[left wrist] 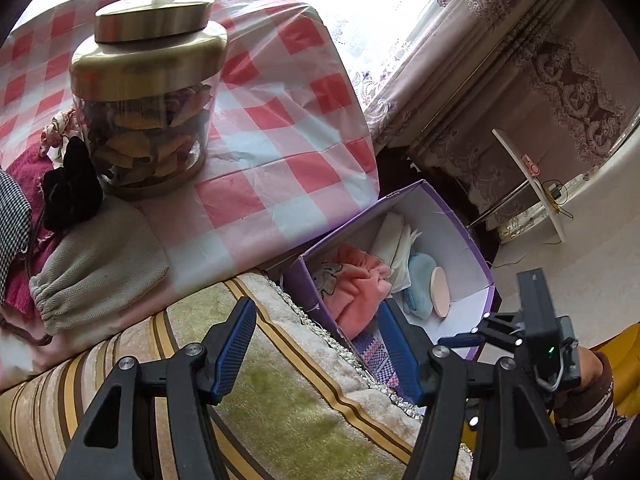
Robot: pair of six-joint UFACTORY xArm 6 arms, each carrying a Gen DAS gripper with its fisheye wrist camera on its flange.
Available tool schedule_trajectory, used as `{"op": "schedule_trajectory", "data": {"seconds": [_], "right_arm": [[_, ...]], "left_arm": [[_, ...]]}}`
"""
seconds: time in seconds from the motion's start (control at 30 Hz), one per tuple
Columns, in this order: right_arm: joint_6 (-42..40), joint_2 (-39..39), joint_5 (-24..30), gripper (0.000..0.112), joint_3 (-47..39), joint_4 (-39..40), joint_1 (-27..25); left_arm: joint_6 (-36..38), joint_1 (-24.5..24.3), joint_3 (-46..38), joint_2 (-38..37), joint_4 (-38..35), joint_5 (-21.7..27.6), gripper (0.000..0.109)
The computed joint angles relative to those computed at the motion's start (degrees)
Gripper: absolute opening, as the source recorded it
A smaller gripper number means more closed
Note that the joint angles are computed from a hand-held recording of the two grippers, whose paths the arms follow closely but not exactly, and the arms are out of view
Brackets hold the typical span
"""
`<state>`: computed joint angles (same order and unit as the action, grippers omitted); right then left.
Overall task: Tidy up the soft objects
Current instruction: 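Move both open grippers back over the pile on the tablecloth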
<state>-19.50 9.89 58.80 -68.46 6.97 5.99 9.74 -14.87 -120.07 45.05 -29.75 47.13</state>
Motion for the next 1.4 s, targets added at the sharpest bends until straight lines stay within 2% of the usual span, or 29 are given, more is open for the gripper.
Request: {"op": "schedule_trajectory", "data": {"seconds": [0.13, 0.33, 0.5, 0.67, 0.8, 1.0, 1.1, 1.23, 1.4], "right_arm": [[5.9, 0.3, -2.4, 0.074, 0.1, -3.5, -1.5], [5.9, 9.1, 3.9, 0.074, -7.4, -9.5, 1.3], [6.6, 16.5, 8.6, 0.074, -13.4, -15.2, 3.6], [8.0, 20.6, 10.7, 0.074, -16.8, -17.2, 4.8], [8.5, 20.4, 10.8, 0.077, -18.6, -16.0, 3.4], [9.9, 13.3, 7.8, 0.079, -16.4, -15.5, 1.3], [10.3, 11.4, 5.0, 0.079, -17.1, -13.7, 1.0], [11.0, 11.1, 1.3, 0.079, -19.6, -10.2, 1.4], [12.1, 13.6, -3.3, 0.079, -23.8, -6.2, 4.4]], "left_arm": [[-0.1, 0.3, 1.3, -0.8, -0.6, -1.0, 0.064], [0.0, 0.8, 3.8, -2.3, -0.3, -2.3, 0.064], [0.0, 1.8, 8.8, -5.6, -0.1, -5.5, 0.064], [-0.6, 4.0, 16.3, -10.1, -0.3, -10.2, 0.064], [-0.7, 6.5, 22.9, -14.3, -1.3, -13.9, 0.064], [-2.4, 11.1, 31.0, -18.5, -0.6, -20.6, 0.064], [-3.5, 13.0, 32.4, -18.9, -0.3, -21.9, 0.064], [-4.9, 14.9, 34.7, -19.8, 1.9, -23.7, 0.064], [-8.9, 16.7, 35.4, -19.5, 4.6, -24.2, 0.064]]}}
